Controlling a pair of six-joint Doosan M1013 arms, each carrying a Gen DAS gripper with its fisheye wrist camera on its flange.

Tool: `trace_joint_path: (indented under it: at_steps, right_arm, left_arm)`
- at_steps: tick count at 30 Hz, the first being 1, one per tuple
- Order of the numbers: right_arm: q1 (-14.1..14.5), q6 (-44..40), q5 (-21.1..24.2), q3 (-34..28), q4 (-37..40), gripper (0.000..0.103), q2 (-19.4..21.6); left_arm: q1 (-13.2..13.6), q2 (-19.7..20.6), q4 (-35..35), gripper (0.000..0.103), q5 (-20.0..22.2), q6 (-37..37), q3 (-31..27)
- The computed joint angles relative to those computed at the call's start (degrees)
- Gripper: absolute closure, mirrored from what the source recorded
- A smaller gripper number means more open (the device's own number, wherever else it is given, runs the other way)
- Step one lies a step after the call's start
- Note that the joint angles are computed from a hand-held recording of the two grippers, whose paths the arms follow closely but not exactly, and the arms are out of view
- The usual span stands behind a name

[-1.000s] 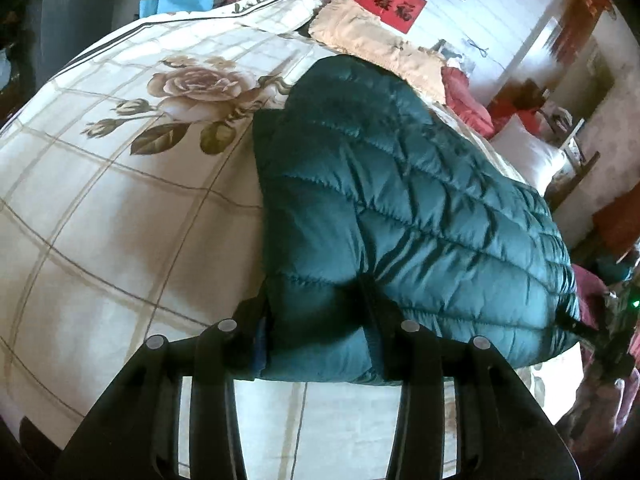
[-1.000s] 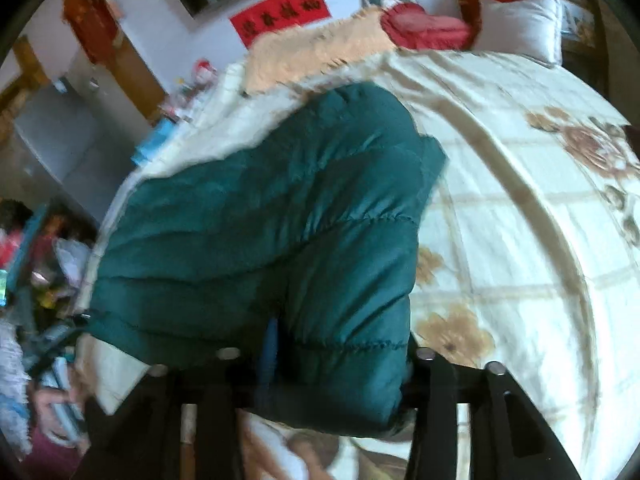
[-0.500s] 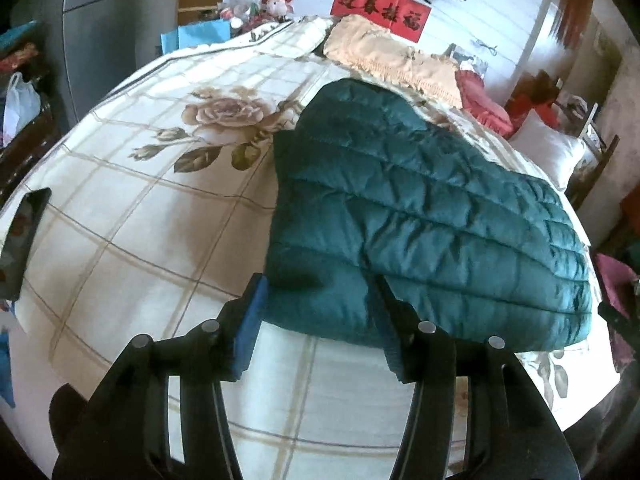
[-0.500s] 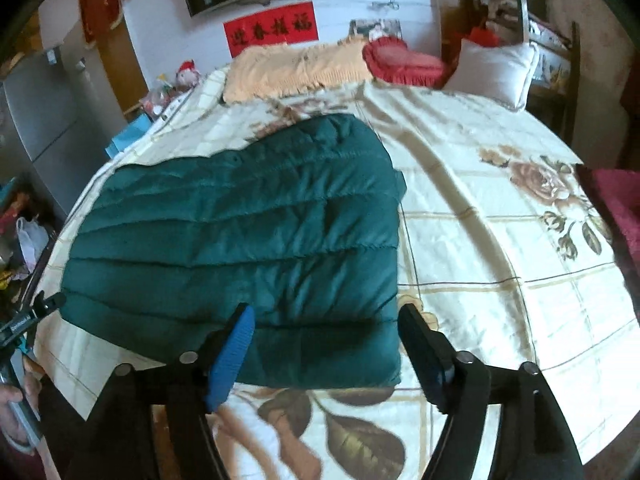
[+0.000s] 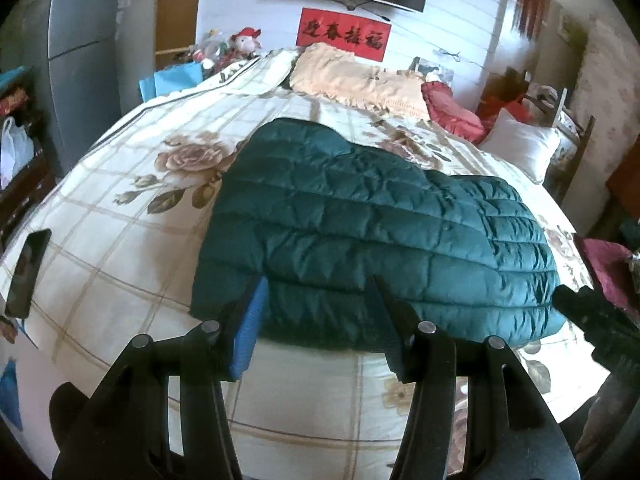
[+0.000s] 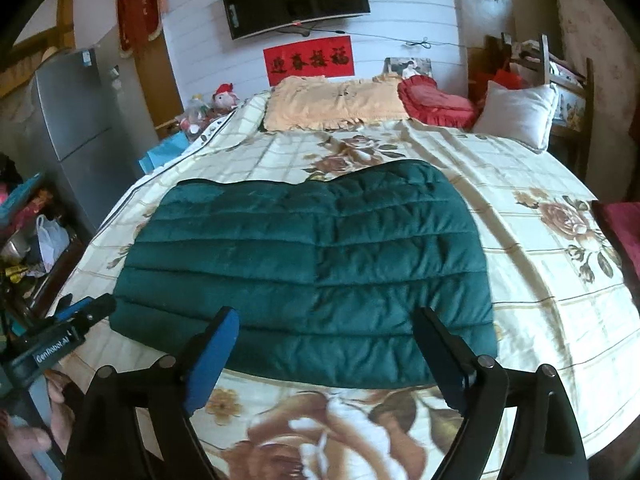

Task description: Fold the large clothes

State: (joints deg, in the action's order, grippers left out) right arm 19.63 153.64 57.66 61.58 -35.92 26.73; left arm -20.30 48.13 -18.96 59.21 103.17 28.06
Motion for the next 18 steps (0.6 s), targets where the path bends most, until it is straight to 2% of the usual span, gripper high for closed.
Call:
trace_joint_path:
  at_steps: [6,11,18]
  right_arm:
    - [0.9,-0.1,0.2,-1.0,-0.3,0.013,0.8]
    - [1.4,-0.2,1.1,-1.6,-1.2,0.012,1.1]
    - [1.2,1.3,0.9,-1.4,-1.7,0.009,0.9]
  left_arm:
    - [-1.1,-2.3,1.7,0.051,-4.3,1.1,4.1]
    - [-1.5,-2.4,2.3,0.051,-4.1,1.4,4.4]
    - [-1.8,-3.4,3.5,0.051,-6.7,1.4,6.4]
